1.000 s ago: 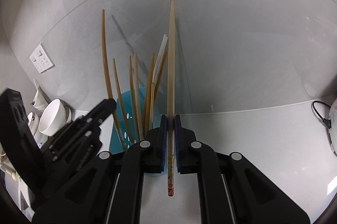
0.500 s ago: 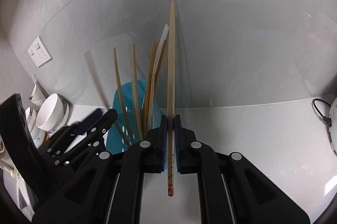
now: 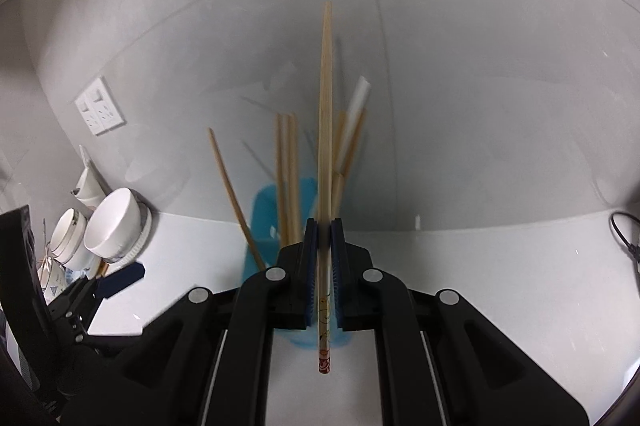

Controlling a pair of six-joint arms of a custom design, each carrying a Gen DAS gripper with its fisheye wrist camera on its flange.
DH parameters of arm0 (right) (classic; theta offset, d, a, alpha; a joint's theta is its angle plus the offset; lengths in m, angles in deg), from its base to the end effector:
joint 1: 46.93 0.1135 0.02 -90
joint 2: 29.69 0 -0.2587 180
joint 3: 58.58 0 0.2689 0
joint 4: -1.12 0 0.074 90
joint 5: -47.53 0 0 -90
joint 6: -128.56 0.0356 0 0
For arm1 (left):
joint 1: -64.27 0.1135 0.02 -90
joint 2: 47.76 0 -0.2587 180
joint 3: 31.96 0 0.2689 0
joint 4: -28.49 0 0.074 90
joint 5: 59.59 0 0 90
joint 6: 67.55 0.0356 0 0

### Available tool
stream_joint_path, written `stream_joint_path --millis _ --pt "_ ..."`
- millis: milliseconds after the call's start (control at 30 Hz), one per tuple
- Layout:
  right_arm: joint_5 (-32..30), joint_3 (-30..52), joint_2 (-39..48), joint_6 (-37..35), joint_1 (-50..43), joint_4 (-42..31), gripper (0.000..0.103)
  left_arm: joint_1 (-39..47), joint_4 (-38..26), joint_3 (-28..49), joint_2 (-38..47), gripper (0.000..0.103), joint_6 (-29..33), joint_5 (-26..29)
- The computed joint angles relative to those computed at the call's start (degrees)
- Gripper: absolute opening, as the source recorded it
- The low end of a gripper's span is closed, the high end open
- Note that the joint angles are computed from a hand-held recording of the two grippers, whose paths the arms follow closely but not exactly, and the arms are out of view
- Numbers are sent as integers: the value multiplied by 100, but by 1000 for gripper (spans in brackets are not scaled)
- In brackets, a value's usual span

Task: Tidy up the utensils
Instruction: 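Lower the red-printed chopstick into the holder and open the right tool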

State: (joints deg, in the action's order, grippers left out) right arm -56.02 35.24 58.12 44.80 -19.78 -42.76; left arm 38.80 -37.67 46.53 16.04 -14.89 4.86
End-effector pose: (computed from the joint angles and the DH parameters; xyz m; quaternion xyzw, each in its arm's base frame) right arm 0.3194 0.1732 0.3335 -0.2128 0.8678 0.2269 0.3875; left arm 0.2161 -0.0859 0.3308 -0.1678 0.9082 0.0105 0.3834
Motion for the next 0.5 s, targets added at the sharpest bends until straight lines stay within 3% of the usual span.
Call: stream_joint_path --millis 300,500 --pt "-134 -538 -125 71 209 1399 6 43 -400 -190 -385 97 20 -177" --pt "-71 -693 19 82 304 1762 6 375 -154 -234 -251 97 139 75"
